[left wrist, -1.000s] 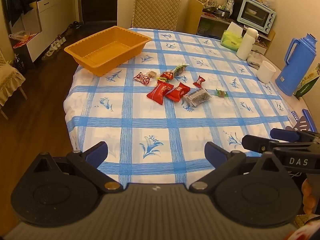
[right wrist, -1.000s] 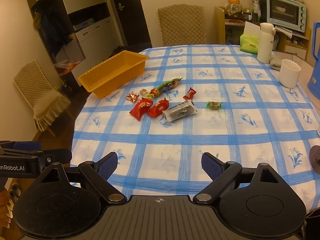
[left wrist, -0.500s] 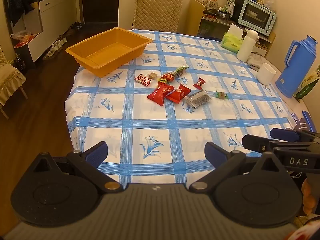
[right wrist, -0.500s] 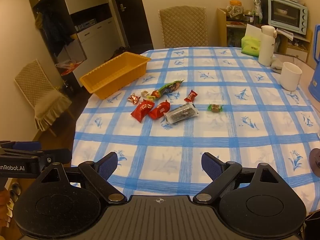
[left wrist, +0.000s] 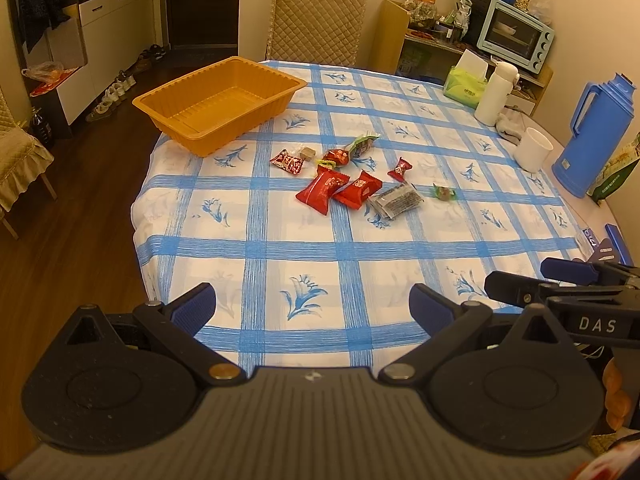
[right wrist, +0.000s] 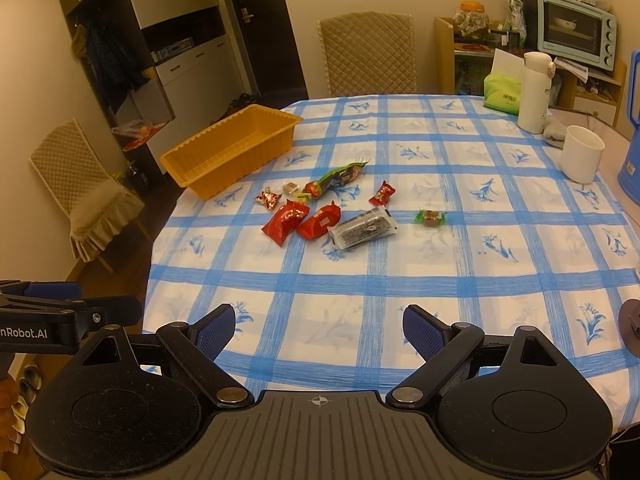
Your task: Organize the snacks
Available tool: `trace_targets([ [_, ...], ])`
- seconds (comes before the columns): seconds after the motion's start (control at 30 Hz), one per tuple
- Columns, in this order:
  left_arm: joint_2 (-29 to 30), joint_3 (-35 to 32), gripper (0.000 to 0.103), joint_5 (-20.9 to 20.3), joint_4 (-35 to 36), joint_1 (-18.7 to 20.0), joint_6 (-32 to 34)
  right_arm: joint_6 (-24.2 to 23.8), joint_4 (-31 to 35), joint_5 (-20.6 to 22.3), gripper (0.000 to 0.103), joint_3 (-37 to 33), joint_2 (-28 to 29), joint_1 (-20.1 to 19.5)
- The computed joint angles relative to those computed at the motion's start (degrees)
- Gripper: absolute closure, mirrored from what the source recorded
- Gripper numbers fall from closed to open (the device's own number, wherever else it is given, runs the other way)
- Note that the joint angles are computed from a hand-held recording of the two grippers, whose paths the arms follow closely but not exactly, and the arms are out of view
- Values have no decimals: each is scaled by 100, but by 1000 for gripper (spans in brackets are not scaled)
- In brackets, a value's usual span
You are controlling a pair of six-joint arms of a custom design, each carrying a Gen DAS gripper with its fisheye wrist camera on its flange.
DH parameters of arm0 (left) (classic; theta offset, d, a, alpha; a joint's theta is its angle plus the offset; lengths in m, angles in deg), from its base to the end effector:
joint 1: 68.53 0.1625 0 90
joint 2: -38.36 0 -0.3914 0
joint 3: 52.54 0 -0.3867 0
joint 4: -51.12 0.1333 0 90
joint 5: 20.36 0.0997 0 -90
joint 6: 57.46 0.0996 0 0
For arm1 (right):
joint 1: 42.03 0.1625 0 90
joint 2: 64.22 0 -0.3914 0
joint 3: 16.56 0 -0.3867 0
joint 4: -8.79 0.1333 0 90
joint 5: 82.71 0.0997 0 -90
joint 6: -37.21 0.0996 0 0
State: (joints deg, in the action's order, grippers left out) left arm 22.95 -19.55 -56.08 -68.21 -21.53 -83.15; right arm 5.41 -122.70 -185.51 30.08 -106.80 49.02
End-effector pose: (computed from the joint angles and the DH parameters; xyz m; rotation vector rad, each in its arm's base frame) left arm -0.4268 -0.7717 0.1131 0.2284 2.3149 -0.8691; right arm 0.1261 -0.8100 0.3834 0.6529 -2.5708 0.7870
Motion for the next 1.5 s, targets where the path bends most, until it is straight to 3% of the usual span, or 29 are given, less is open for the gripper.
trace_targets([
  [1.5,27,-67,0,9,22,7,24,19,29,0,13,-61,49,16],
])
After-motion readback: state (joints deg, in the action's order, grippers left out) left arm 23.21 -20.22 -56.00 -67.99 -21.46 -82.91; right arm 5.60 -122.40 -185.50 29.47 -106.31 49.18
